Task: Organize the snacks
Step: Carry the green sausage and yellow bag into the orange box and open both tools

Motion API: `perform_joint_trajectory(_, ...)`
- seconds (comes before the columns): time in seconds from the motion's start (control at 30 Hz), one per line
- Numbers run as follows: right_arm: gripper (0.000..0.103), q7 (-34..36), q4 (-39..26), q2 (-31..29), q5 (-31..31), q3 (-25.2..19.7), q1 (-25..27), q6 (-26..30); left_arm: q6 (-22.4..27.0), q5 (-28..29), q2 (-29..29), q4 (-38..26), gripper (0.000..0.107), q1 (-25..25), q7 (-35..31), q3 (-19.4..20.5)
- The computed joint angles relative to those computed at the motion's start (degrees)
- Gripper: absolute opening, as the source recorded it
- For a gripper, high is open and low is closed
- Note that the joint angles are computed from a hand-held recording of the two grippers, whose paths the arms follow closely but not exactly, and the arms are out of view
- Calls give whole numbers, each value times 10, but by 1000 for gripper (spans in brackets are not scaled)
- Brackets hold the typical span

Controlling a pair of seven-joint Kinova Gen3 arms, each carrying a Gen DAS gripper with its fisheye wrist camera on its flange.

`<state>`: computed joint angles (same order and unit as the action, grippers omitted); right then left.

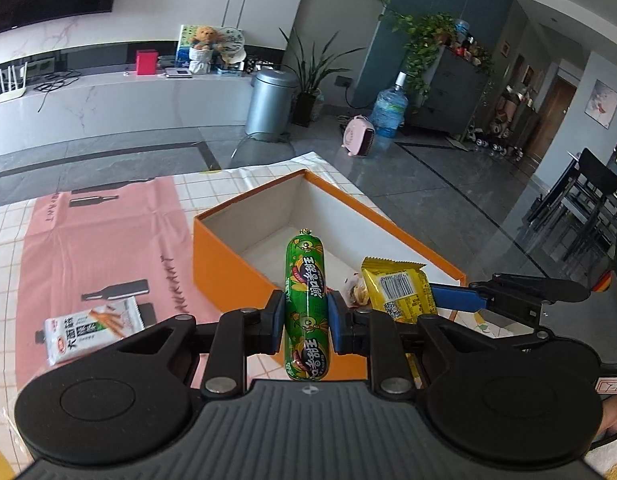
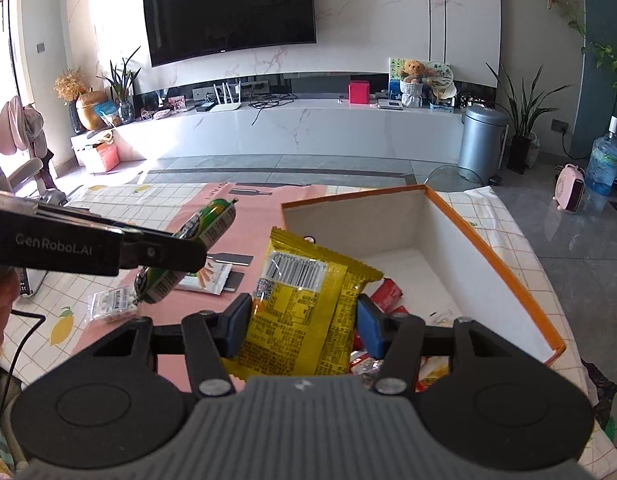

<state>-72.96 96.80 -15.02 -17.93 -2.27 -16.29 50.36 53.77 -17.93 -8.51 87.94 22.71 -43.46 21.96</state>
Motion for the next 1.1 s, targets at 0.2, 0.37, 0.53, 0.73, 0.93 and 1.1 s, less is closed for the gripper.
perform_joint_trajectory(0.2,54,66,-64,69,-21,38,21,50,14,32,84,-79,25,18,-96,-40)
perform_joint_trajectory(0.37,54,78,-124,146,-16,24,59,85,54,58,159,-151,25,34,-178,-75)
perform_joint_trajectory(0.53,54,81,-179,220,-18,3,85,111,111,86,225,-216,25,41,-234,-108)
perform_joint_trajectory(0.73,54,71,-241,292,11,-20,86,141,196,93,297,-300,24,49,-298,-134)
perform_joint_trajectory(0.93,54,42,-301,351,58,-27,60,171,262,81,348,-356,24,62,-330,-159)
perform_joint_trajectory(1.1,54,15,-341,387,91,-27,43,200,289,77,371,-377,24,69,-354,-167)
